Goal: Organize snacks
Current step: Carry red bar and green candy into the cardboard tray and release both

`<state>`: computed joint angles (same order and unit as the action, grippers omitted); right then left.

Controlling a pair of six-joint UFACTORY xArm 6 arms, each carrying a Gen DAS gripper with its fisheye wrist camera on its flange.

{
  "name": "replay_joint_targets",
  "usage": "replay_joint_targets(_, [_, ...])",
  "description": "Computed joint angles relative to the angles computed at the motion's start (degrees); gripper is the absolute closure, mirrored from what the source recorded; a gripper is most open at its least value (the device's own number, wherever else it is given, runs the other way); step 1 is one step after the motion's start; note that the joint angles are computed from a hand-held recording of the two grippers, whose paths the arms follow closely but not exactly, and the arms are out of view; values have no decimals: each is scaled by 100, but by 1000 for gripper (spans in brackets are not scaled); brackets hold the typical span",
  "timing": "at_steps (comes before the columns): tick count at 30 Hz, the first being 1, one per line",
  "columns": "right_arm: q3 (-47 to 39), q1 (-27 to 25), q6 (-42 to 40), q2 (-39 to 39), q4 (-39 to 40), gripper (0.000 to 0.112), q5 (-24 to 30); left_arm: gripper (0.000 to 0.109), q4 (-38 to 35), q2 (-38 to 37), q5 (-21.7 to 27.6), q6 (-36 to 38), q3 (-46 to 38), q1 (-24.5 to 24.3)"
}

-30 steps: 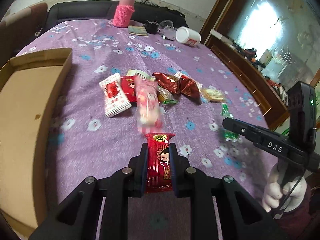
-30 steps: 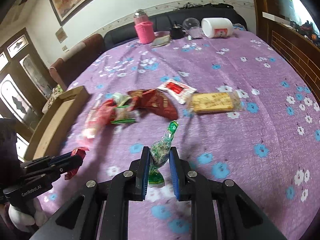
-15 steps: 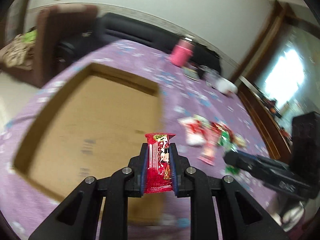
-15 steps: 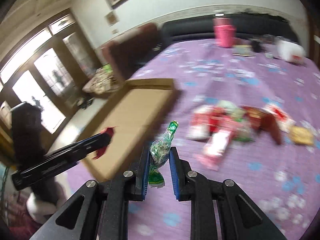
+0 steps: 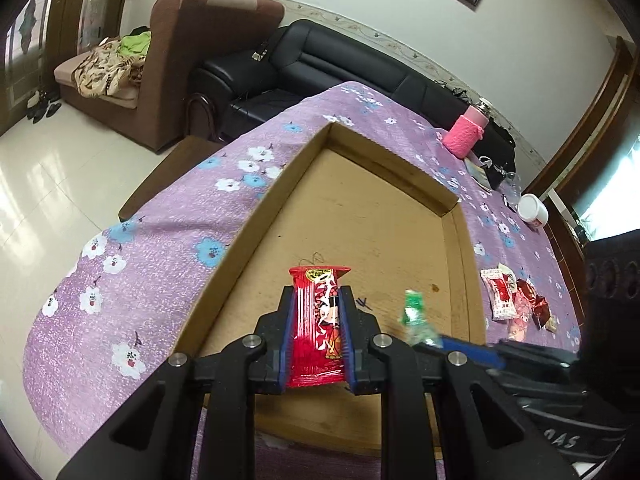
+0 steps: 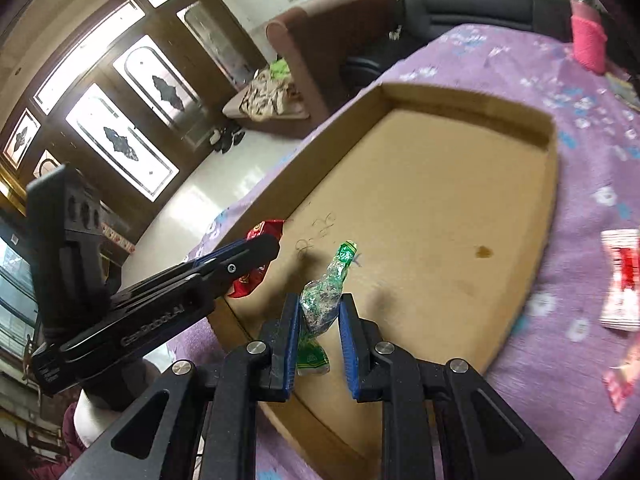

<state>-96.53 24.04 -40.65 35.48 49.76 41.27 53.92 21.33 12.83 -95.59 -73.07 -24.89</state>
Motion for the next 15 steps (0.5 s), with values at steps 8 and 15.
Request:
replay_joint_targets(8, [-103, 90, 63, 118, -153, 90, 40, 65, 627, -99, -305, -806, 93, 83])
replay_joint_targets(15, [398, -5, -326, -342, 239, 89, -202, 49, 1597, -430, -93, -1853, 143, -28])
